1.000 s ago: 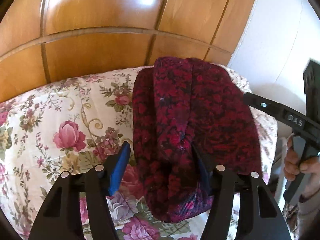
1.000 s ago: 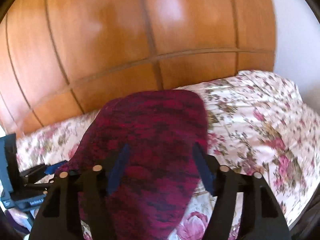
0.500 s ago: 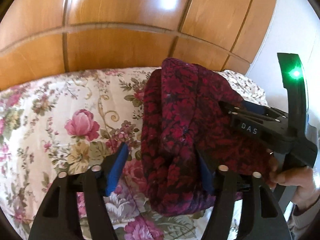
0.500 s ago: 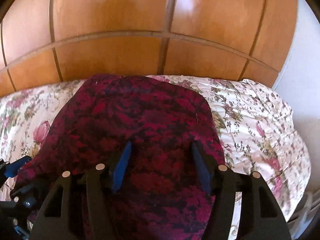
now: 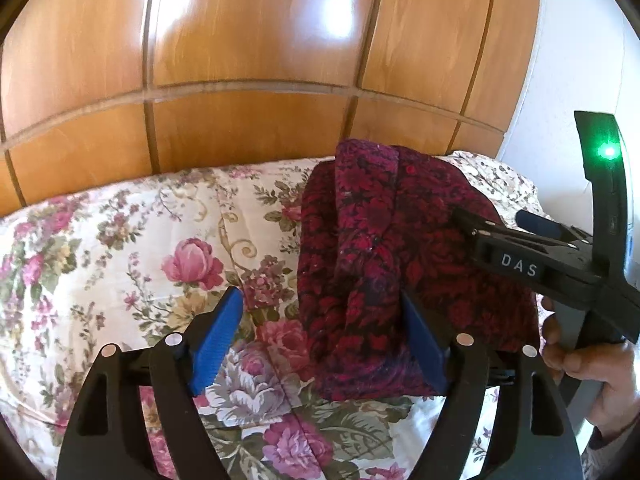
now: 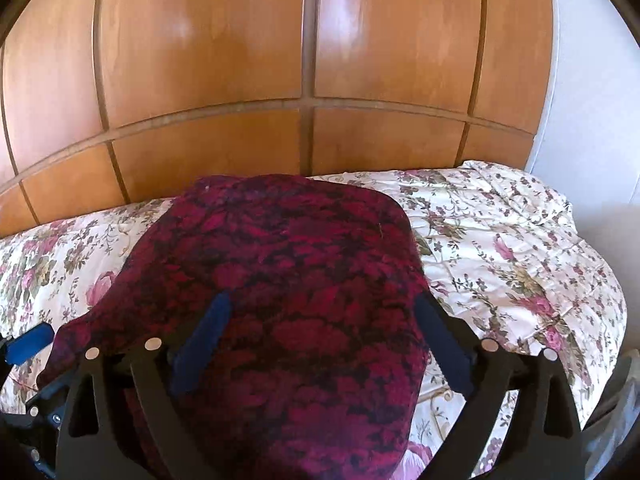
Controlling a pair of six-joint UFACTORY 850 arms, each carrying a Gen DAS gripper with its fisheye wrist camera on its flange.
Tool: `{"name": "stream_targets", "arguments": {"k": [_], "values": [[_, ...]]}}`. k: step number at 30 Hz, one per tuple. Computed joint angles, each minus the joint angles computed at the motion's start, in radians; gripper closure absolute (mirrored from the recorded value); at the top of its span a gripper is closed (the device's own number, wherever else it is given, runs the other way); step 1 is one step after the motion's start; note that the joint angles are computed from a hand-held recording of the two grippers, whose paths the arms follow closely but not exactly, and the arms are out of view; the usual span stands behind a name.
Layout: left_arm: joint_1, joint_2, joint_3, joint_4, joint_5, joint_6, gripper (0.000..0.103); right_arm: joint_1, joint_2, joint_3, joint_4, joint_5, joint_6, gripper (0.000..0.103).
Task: Fold small clothes
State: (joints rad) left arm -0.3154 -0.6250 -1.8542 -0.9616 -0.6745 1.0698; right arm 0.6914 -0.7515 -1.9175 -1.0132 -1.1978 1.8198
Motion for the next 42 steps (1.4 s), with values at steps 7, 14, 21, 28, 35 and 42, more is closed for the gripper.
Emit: {"name": "stream_targets", "arguments": {"k": [7, 14, 21, 28, 35, 42], "values": [[0.002, 0.054, 0.074, -0.042, 0.080, 0.059, 0.022, 0.047, -0.047, -0.087, 0.013, -0.141, 0.031, 0.004], [0.015, 0.094, 0.138, -0.067, 0.121, 0.076, 0.014, 0.108, -0.070, -0.118, 0.026, -0.262, 0.133, 0.003], [0.031, 0.130, 0.198, -0.055, 0.155, 0.073, 0.011, 0.150, -0.122, -0.175, 0.081, -0.316, 0.178, 0.003], [0.047, 0.160, 0.246, -0.053, 0.163, 0.085, 0.011, 0.174, -0.178, -0.258, 0.106, -0.361, 0.160, 0.002], [0.065, 0.191, 0.293, -0.122, 0.178, 0.174, 0.008, 0.191, -0.207, -0.308, 0.120, -0.393, 0.160, 0.002], [0.065, 0.205, 0.305, -0.143, 0.182, 0.195, 0.008, 0.201, -0.224, -0.341, 0.109, -0.392, 0.149, 0.002]]}}
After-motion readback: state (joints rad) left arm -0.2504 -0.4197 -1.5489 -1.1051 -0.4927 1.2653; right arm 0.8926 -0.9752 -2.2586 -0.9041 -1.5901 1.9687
